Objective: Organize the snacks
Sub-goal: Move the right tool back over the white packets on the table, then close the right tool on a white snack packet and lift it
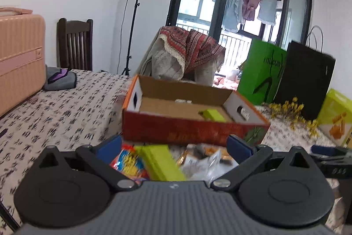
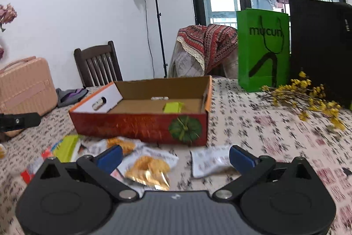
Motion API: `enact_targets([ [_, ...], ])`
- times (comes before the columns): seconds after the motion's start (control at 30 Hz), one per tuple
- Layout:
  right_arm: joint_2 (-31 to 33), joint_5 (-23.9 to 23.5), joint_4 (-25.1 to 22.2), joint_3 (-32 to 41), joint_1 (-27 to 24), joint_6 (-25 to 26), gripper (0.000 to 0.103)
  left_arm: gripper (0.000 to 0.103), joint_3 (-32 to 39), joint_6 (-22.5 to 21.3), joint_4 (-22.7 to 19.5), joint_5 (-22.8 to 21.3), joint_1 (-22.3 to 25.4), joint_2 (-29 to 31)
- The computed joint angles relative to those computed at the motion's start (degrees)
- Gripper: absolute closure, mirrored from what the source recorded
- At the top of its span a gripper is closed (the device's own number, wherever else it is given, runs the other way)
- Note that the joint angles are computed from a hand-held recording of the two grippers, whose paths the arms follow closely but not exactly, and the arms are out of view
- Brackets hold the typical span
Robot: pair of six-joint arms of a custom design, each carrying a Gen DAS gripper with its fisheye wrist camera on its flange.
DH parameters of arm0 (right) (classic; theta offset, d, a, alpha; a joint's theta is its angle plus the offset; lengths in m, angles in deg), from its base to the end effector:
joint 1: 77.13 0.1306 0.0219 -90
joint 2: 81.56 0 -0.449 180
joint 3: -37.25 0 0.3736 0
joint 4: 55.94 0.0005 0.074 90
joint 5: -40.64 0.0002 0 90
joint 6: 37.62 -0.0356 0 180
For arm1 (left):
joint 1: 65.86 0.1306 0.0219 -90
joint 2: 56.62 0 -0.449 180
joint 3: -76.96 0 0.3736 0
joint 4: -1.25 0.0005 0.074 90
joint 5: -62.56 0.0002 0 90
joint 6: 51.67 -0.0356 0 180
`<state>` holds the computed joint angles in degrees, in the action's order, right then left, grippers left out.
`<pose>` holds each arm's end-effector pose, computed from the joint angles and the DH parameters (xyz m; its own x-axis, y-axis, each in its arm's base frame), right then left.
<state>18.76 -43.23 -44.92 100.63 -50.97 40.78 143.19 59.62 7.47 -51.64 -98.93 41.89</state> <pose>0.4500 0.2162 0.2998 -0.4551 -0.0008 -0.8904 -0.2661 0.9544 0.1351 0.4265 -0.2609 0.3282 -0.4117 -0.1271 -0.9024 0.0425 0.9865 -0.1584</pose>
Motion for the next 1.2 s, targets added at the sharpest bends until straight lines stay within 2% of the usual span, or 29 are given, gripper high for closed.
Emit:
enact_targets([
  [0.17, -0.38, -0.46, 1.36, -3.03, -0.54, -1.45, 0.000, 0.000, -3.73, 0.44, 4.59, 0.89, 0.54, 0.97],
  [0.27, -0.02, 0.16, 0.58, -3.61, -0.78, -2.06, 0.000, 0.000, -5.68, 1.92, 8.10, -0.50, 0.76, 1.32],
  [0.4, 0.12, 0.74, -0.63, -3.81, -1.02, -2.35, 0.000, 0.000, -7.12, 2.01, 11.26, 1.65, 1.49, 1.03],
  [0.57, 1.01, -0.15, -3.43, -2.31, -0.15, -0.22, 0.000, 0.000, -7.13, 1.89, 11.16, 0.08, 1.28, 1.35],
  [0.7, 2.95, 0.97, -8.98, 1.33, 1.28, 2.05, 0.000, 0.000, -7.82, 3.26, 12.23, 1.02, 1.84, 1.05],
  [0.93, 5.94, 0.86, -15.82, 6.49, 2.88, 4.38, 0.000, 0.000, -7.67, 3.82, 11.49, 1.62, 2.05, 1.13],
  [1.07, 6.30, -1.77, -16.96, 6.35, 2.72, 6.74, 0.000, 0.000, -7.72, 4.69, 11.22, 2.09, 2.19, 1.06],
  [1.2, 6.40, -3.33, -13.43, 4.96, 1.95, 7.31, 0.000, 0.000, -7.75, 4.80, 11.20, 2.72, 2.31, 0.99],
])
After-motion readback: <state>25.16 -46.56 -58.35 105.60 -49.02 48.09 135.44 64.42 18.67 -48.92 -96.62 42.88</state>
